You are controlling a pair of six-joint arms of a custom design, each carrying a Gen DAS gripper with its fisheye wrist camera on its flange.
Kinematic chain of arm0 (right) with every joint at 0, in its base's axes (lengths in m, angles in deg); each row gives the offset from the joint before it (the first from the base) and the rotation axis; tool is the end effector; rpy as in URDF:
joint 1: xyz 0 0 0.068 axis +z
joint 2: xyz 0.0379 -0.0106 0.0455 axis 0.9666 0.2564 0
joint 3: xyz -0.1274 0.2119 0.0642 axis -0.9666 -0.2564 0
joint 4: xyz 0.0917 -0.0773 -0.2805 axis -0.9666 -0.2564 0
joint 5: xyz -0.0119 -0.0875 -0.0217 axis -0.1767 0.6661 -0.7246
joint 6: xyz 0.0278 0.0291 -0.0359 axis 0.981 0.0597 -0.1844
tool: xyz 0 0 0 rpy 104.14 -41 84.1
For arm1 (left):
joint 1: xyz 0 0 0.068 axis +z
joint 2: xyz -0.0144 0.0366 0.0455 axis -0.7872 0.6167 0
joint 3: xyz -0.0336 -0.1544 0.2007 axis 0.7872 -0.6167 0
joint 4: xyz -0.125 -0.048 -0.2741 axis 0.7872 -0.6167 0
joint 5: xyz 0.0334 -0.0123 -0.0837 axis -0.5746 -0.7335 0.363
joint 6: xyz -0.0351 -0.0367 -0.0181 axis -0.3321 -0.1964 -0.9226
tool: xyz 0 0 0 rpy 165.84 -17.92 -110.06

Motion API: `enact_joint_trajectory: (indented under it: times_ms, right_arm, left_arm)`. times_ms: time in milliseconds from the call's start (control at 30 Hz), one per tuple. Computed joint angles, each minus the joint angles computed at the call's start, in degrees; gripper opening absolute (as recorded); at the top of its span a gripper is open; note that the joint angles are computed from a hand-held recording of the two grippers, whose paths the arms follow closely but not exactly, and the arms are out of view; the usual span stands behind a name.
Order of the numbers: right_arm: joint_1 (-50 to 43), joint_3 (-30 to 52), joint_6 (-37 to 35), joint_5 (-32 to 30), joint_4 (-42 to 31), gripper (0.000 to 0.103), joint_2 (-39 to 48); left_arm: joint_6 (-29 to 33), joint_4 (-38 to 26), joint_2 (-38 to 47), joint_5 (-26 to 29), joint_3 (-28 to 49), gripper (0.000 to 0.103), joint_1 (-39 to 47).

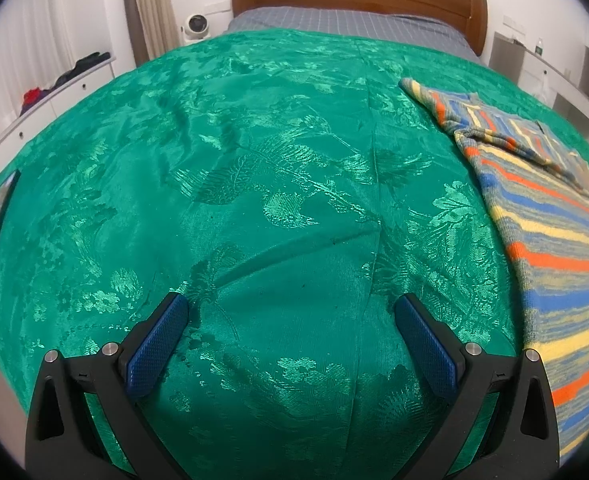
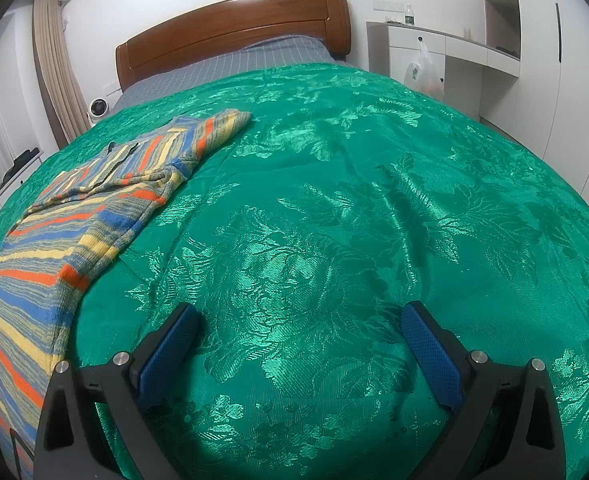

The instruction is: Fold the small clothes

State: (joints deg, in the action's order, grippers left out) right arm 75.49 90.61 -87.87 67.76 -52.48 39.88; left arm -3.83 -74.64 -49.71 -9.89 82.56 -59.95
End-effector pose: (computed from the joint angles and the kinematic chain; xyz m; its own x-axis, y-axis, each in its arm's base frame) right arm 0.2351 0.0056 0.1357 -0.7131 0.0217 -0.7007 -0.0697 0.9924 0.1016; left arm 0.1193 -0.0057 0.1473 -0.7266 -0.2437 -0.6424 -0.3323 0.9430 0.0181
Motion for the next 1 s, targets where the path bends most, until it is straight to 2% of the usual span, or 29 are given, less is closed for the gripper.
enact_joint_trajectory:
  times_ms: [1000]
  right_arm:
    - [0.35, -0.24, 0.2, 0.38, 0.18, 0.101, -0.2]
  left_arm:
    - [-0.5, 0.26, 0.18, -0.96, -0.18, 0.103, -0.86]
